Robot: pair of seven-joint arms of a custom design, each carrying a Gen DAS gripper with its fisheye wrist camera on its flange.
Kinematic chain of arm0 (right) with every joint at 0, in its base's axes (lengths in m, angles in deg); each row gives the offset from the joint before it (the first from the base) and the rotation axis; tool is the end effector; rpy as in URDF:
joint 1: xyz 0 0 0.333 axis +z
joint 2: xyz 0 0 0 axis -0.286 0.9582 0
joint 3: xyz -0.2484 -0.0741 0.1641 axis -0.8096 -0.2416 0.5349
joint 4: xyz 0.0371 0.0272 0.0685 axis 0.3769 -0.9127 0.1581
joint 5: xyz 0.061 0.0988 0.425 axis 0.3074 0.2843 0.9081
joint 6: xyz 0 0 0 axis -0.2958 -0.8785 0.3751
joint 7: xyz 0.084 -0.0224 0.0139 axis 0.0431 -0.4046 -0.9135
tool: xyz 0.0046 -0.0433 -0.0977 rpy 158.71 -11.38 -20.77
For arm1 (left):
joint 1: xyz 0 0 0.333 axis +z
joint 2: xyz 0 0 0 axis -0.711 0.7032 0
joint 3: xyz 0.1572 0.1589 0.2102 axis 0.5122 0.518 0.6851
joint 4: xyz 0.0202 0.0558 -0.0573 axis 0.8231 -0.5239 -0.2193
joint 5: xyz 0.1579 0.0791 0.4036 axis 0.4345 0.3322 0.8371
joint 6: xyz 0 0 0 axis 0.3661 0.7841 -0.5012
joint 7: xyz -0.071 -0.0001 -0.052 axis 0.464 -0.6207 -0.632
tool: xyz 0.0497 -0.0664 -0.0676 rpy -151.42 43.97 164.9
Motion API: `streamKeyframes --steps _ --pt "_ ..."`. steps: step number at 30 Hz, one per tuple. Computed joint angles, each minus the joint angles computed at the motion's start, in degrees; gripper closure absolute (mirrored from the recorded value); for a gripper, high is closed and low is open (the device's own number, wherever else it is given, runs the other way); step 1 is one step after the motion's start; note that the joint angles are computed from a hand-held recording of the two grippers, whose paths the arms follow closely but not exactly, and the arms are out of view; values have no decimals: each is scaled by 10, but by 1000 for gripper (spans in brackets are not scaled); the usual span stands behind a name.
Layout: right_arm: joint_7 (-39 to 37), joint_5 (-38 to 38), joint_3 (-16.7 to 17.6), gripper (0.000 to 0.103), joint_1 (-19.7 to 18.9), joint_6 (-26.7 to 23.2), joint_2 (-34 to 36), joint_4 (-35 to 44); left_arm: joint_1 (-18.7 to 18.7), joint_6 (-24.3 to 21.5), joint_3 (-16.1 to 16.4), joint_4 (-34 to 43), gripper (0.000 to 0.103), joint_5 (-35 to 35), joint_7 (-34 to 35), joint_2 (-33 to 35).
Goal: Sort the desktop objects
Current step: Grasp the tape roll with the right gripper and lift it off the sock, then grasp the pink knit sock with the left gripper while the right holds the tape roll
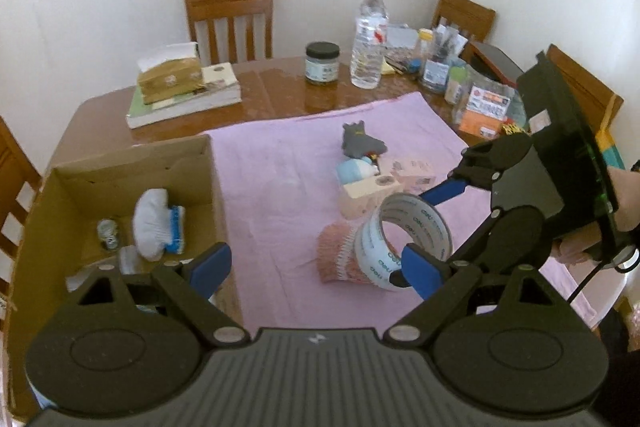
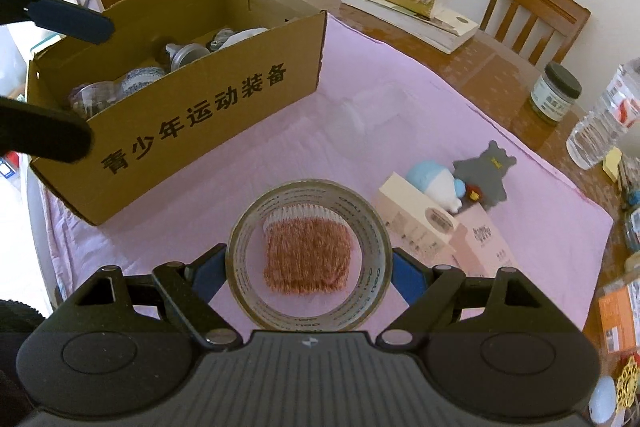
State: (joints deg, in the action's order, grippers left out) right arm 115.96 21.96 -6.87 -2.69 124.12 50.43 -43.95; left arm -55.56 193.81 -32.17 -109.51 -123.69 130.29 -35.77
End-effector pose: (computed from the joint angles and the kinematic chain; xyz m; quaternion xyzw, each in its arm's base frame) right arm 0.5642 0.1867 0.4716 -0.6745 0.6853 -0.2060 0.1820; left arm 0.6445 -0.2913 0.5360 -0.2432 0.8979 -0.3588 0.0773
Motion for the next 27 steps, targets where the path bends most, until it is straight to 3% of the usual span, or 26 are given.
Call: streamKeyframes --steps 9,21,27 --pt "4 -7 -1 15 -7 1 -37 -37 -18 12 -8 4 11 23 -2 18" --pt "13 8 -9 15 -24 13 -89 -103 -54 21 -14 47 7 102 -84 81" --pt "17 13 -10 15 -32 12 -105 -122 -71 56 -13 55 6 145 -113 115"
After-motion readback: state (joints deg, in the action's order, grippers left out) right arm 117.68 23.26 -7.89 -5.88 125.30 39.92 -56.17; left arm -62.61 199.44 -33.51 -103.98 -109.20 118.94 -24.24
